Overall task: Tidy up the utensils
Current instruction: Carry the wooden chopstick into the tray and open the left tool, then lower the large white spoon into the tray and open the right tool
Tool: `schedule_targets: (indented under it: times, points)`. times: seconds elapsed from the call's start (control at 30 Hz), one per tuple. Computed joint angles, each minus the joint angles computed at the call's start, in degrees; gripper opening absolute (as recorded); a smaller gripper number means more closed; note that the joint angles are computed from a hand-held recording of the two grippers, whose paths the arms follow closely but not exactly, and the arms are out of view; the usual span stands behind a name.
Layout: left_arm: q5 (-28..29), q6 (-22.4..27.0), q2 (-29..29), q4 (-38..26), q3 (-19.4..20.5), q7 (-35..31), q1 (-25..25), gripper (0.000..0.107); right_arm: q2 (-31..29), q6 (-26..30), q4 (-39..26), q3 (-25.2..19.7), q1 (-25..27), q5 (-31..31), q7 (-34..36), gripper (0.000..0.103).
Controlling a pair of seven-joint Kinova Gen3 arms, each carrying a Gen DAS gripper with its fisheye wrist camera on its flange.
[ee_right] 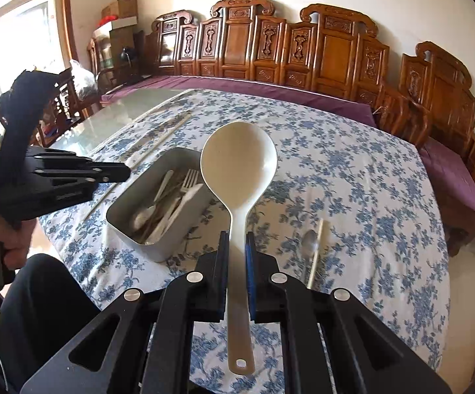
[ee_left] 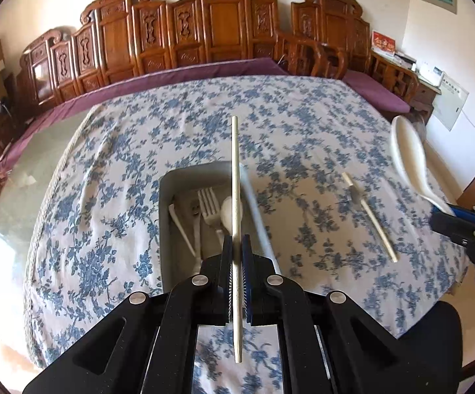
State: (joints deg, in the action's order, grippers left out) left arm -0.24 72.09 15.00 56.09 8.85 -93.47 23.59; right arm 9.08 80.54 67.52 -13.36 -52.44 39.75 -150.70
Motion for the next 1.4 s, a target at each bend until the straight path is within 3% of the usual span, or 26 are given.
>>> schedule_targets:
  times: [0.5, 0.77, 1.03, 1.4]
  points:
    - [2.11, 4.39, 9.76, -5.06, -1.03, -0.84, -1.09, 0.004, 2.08, -4.54, 1.24, 2.37, 3.41, -5.47, 1.2, 0.011]
    - [2.88, 7.87, 13.06, -9.09, -1.07, -1.38, -0.72, 0.004, 3.77, -4.21, -1.76, 3.24, 4.65, -7.53, 4.07, 0.011]
    - [4.55, 5.09, 9.53, -5.35, -1.3, -3.62, -3.46, 0.005, 7.5, -3.49, -7.1, 4.89, 3.23, -8.63, 7.05, 0.011]
    - [7.02, 1.71, 2.67, -0.08, -1.73, -8.19, -9.73, 0.005, 16.35, -3.83, -19.35, 8.42, 2.91, -15.19, 12.46, 0.011]
